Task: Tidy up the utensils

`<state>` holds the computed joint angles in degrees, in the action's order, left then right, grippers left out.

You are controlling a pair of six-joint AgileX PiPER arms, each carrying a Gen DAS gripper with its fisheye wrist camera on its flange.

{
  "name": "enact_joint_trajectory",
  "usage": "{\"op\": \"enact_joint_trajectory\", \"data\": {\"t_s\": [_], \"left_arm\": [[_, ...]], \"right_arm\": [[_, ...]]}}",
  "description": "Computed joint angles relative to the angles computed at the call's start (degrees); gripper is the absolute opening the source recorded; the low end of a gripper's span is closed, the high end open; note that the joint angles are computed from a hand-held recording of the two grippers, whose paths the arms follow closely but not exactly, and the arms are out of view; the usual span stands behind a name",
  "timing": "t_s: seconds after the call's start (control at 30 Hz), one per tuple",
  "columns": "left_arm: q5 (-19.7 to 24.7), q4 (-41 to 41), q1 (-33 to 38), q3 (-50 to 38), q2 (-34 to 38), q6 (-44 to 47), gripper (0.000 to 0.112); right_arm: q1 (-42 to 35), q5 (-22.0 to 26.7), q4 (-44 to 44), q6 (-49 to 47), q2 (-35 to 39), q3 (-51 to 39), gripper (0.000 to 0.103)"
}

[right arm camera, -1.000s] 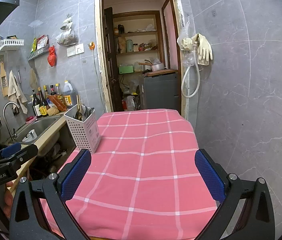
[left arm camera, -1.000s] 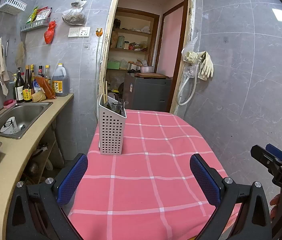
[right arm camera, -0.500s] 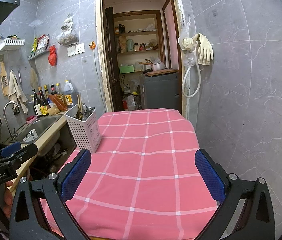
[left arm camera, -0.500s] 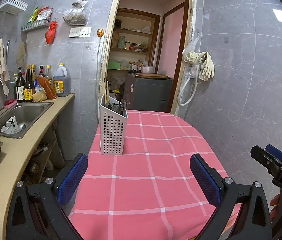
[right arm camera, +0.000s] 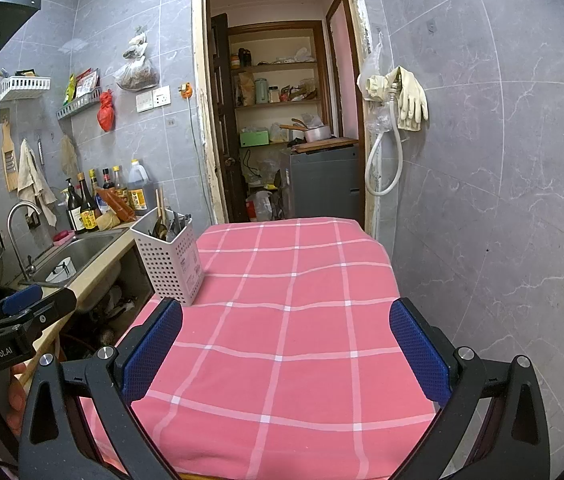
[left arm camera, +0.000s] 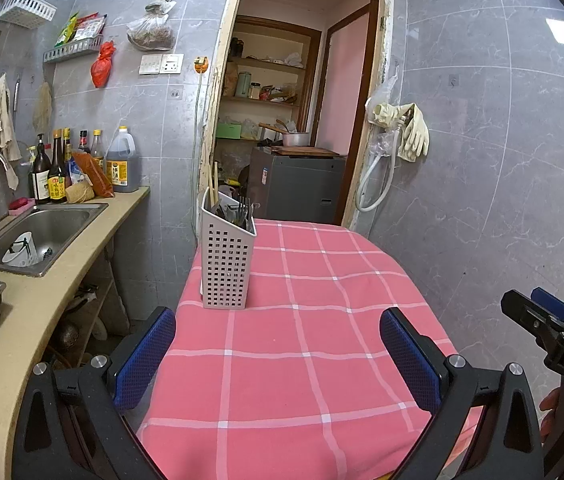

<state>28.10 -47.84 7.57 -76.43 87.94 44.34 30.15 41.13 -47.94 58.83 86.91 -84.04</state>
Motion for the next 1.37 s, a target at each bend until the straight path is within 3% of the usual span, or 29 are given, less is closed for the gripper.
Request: {"op": "enact_joint_trajectory", "data": {"t_s": [0.47,0.9,1.37], "left_arm": [[0.44,0.23,0.45,0.18,0.02,0.17,0.103],[-0.96,8.63,-1.63,0.02,-0.56,-7.36,0.103],[-0.44,9.05,-1.61,-0.1,-0.48,-8.06,0.103]], "right_arm": [[0.31,0.19,-0.12,0.1,0.26,-0.19,0.102],[0.79,0.16,-1.22,1.21,0.44,0.25,0.102],[1.21,0.79,-1.16,0.95,0.57,-0.2,0.102]]}}
